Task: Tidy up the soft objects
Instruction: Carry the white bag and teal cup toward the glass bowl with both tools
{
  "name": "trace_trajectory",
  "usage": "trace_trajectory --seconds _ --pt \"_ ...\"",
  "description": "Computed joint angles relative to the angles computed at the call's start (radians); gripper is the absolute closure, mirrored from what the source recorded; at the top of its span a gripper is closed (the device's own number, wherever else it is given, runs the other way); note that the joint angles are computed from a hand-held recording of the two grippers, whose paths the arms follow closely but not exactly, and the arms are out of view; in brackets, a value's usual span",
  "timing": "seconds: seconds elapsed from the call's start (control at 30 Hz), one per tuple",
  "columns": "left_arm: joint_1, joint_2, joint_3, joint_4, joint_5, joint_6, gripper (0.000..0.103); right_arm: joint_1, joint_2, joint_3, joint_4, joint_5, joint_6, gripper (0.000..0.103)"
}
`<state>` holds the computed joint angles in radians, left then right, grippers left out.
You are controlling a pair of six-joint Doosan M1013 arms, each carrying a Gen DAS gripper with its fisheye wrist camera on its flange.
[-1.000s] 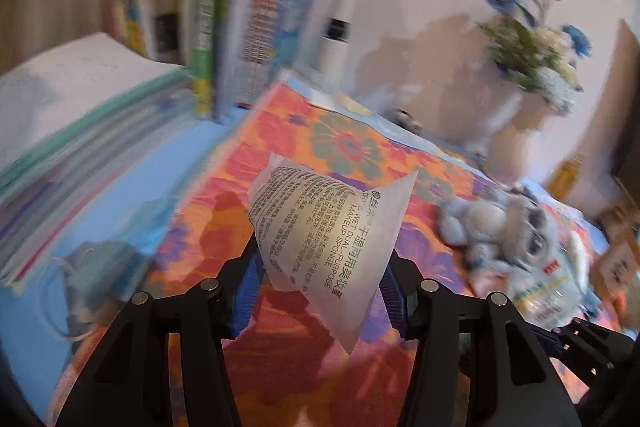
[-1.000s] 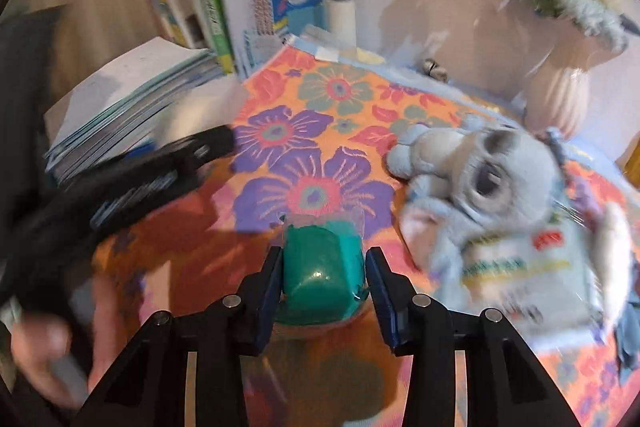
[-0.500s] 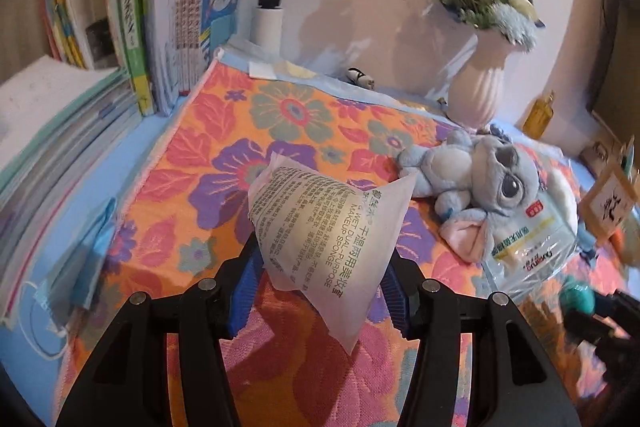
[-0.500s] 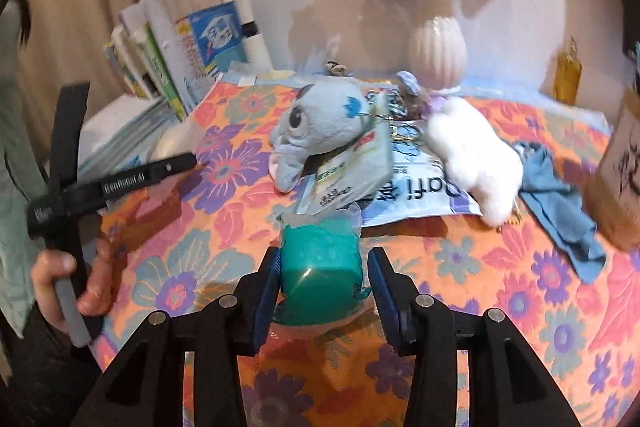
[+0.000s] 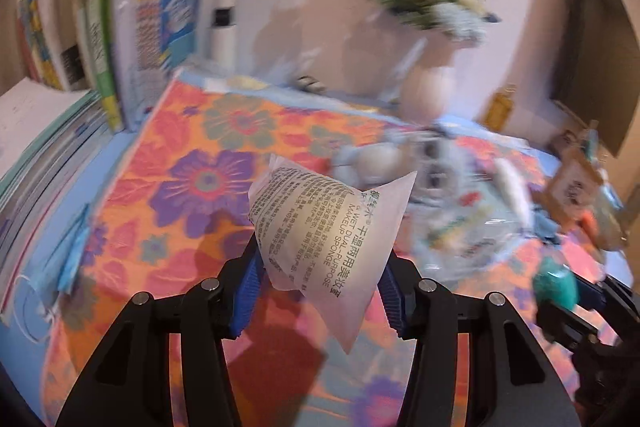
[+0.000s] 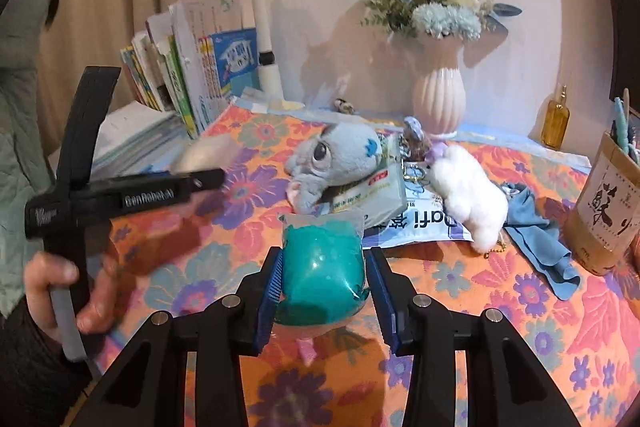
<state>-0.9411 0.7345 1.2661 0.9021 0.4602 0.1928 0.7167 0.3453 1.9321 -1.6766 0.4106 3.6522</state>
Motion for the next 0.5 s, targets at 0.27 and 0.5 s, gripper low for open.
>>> trace_trajectory --seconds 0.27,0.5 --pt "-0.055 -0.038 -0.032 0.190 -0.056 -0.109 0.054 0.004 -0.150 0.131 -0.232 0.138 0.333 0.062" --pt "-0.096 0.006 -0.161 0.089 -0.134 0.022 0.054 -0.008 -0.241 0.229 -0.065 0.250 0.265 0.062"
